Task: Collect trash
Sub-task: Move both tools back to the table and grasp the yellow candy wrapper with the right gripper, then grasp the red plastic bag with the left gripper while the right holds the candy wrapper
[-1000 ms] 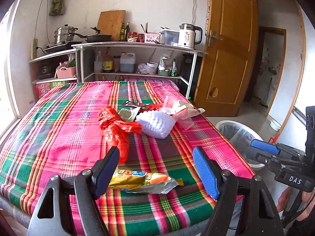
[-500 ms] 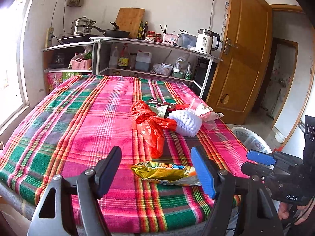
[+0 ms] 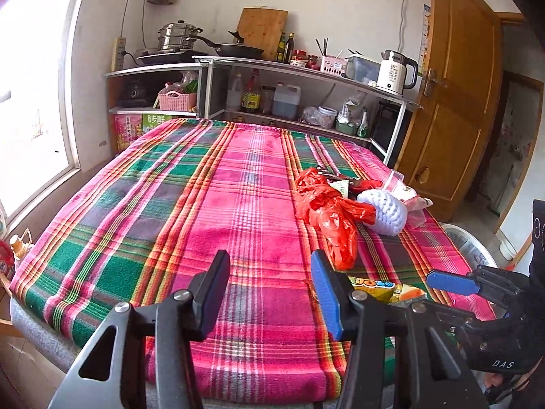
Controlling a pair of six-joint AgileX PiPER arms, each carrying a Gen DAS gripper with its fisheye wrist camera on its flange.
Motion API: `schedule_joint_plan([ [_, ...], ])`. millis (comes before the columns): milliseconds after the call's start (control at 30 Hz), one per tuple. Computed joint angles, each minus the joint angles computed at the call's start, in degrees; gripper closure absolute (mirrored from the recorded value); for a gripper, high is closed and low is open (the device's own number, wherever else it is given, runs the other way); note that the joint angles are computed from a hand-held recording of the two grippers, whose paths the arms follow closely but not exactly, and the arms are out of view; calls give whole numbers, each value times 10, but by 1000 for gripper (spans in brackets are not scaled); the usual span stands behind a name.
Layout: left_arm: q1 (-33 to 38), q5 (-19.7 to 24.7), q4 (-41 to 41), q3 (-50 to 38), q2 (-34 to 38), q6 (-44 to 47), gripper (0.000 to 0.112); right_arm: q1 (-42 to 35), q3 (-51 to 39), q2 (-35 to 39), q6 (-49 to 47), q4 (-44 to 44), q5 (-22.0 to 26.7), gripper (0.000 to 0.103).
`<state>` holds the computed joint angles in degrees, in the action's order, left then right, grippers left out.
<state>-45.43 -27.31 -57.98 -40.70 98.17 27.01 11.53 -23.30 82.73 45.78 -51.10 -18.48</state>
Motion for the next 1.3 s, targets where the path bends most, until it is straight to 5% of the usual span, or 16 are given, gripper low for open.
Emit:
schedule_joint_plan([
  [167,28,30,93,11,-9,-81,54,13,-37,47,38,-44,-5,57],
  [300,35,42,93,4,-6,-74,42,31,-53,74,29,-32,1,57],
  [533,48,48,136,7,-8,-108,42,17,-50,81,53,-58,-17,88],
  [767,41,46,83,-4,-2,-61,42,-12,-25,46,79,-77,-23,93],
  [1133,23,81,118,-61,29,-73,49,-118,42,-81,193,-194,-38,93],
  [1300,0,83,-7,-117,64,53,56,-181,53,-124,255,-268,-55,93],
])
